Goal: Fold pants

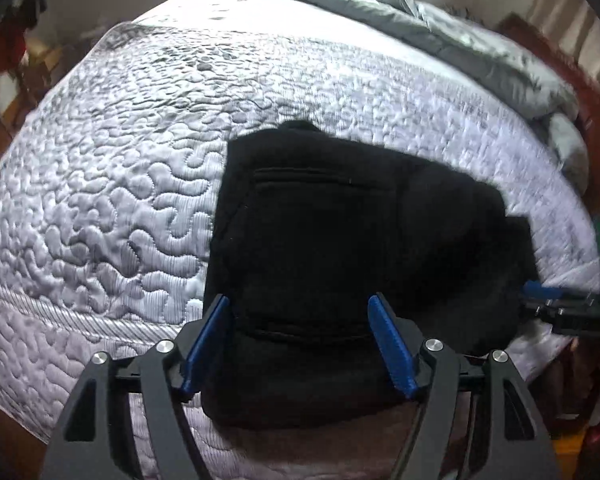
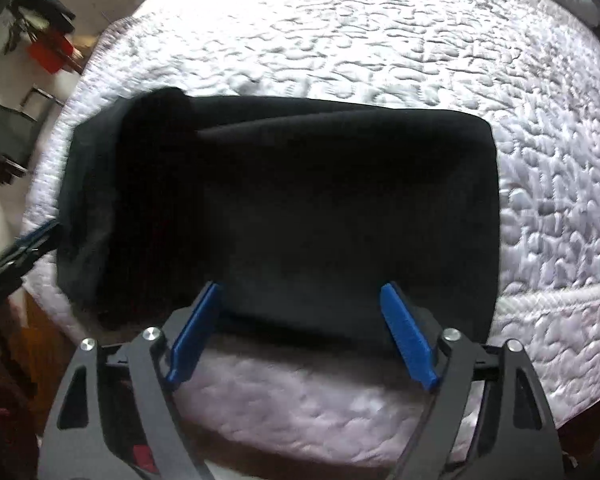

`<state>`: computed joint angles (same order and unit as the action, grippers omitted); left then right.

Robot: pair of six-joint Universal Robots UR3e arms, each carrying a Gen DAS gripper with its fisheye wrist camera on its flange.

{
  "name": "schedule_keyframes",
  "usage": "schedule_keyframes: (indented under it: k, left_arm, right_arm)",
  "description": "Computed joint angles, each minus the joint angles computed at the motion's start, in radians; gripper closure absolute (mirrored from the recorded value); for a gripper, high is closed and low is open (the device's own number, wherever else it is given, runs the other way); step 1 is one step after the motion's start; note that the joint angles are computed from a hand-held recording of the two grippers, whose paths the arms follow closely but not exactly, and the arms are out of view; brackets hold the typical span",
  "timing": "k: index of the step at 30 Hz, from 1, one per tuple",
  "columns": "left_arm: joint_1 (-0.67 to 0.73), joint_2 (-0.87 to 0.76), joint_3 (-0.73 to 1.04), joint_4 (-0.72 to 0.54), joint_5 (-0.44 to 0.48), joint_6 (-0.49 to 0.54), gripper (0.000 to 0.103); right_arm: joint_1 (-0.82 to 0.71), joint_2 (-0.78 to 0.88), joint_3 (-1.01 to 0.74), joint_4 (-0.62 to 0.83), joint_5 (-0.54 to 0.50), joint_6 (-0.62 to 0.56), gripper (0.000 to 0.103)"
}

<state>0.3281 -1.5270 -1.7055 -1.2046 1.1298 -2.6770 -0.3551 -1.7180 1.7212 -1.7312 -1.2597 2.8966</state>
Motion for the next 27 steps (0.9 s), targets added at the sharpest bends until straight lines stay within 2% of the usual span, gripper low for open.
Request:
schedule_keyframes:
  k: [3,7,10,17,18,20,22,23,26,27]
  left_arm:
    - [0.022,0.002,0.041,-0.037,0.018,-0.030,0.030]
    - [-0.003,-0.016,0.068,-0.047,0.120,-0.032,0.030]
    - [0.006,-0.024,0.070,-0.062,0.116,-0.021,0.030]
    - [0.080,-0.011,0.063,-0.130,0.062,0.002,0.026]
    - [0.083,-0.007,0.058,-0.130,0.059,0.002,0.026]
    - [0.087,-0.010,0.059,-0.134,0.058,0.004,0.026]
    - [0.091,-0.010,0.061,-0.145,0.052,0.007,0.026]
    - [0.091,-0.013,0.063,-0.147,0.049,0.006,0.026]
    - [0.091,-0.013,0.063,-0.152,0.049,0.007,0.026]
    - [0.090,-0.013,0.061,-0.153,0.050,0.008,0.025]
  right_arm:
    - [0.018,-0.013,-0.055,0.058,0.027,0.009,0.023]
    - [0.066,0.006,-0.141,0.108,0.076,0.017,0.020]
    - [0.105,0.063,-0.194,0.135,0.130,0.031,0.016]
    - [0.178,0.245,-0.268,0.095,0.117,0.114,0.016]
    - [0.173,0.230,-0.240,0.086,0.127,0.103,0.016]
    - [0.167,0.235,-0.228,0.090,0.171,0.092,0.019]
    - [0.155,0.271,-0.243,0.132,0.255,0.062,0.029]
    - [0.160,0.288,-0.246,0.133,0.275,0.062,0.029]
    - [0.211,0.312,-0.252,0.063,0.213,0.089,0.039]
    - [0.228,0.312,-0.256,0.044,0.195,0.089,0.051]
